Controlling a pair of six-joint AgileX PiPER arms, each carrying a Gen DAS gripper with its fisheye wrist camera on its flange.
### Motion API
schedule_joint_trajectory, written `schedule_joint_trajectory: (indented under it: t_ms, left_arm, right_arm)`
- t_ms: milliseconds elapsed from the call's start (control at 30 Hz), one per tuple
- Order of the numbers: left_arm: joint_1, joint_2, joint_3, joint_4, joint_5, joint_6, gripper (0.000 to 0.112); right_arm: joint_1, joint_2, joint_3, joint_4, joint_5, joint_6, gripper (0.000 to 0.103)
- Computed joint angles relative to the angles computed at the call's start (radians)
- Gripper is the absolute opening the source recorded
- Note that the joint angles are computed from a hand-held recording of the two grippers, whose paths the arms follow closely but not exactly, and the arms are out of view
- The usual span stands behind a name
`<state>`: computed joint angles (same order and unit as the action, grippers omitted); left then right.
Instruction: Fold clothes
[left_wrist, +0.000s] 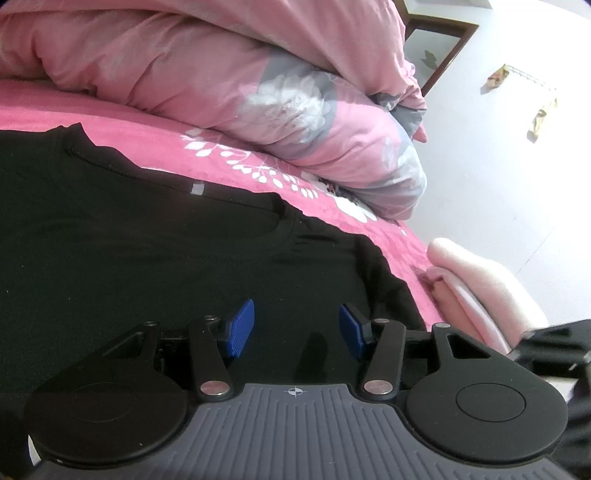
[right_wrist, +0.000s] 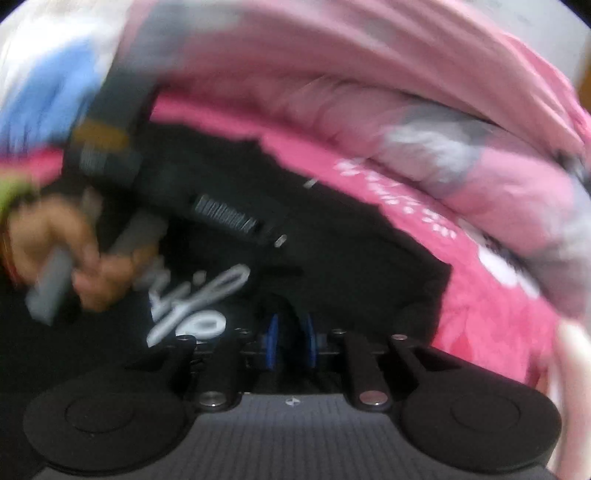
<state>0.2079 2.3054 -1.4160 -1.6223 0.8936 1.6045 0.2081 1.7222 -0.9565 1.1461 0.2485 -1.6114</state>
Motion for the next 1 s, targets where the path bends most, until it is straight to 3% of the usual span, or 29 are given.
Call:
schedule_joint_trajectory:
  t_ms: [67, 267, 300, 367, 400, 500, 633, 767, 1000]
  left_arm:
    - [0.000, 0.000, 0.000, 0.000, 0.000, 0.000, 0.051]
    - [0.000, -0.003, 0.001, 0.002, -0.002, -0.004, 0.051]
    - [0.001, -0.005, 0.002, 0.002, 0.000, -0.005, 0.052]
    - [0.005, -0.013, 0.011, -0.005, 0.017, 0.017, 0.053]
    - [0.007, -0.016, 0.013, -0.003, 0.032, 0.030, 0.053]
    - [0.014, -0.014, 0.003, 0.049, 0.118, 0.071, 0.053]
    - [0.001, -0.038, 0.034, 0.091, 0.154, 0.184, 0.053]
    - [-0.009, -0.043, 0.040, 0.128, 0.168, 0.225, 0.053]
    - [-0.019, -0.035, 0.023, 0.187, 0.165, 0.207, 0.053]
  right_arm:
    - [-0.100, -0.059, 0.019, 0.152, 0.136, -0.034, 0.018]
    - [-0.458, -0.201, 0.077, 0.417, 0.735, 0.100, 0.020]
    - [-0.512, -0.224, 0.103, 0.456, 0.834, 0.124, 0.024]
    - [-0.573, -0.241, 0.140, 0.482, 0.912, 0.180, 0.054]
    - [-0.582, -0.260, 0.163, 0.483, 0.891, 0.224, 0.056]
    - [-0.524, -0.245, 0.168, 0.391, 0.699, 0.380, 0.056]
    - [-0.442, -0.072, 0.069, 0.293, 0.490, 0.628, 0.054]
    - [-0.423, 0.071, -0.041, 0.248, 0.396, 0.716, 0.053]
    - [-0.388, 0.165, -0.117, 0.195, 0.381, 0.734, 0.049]
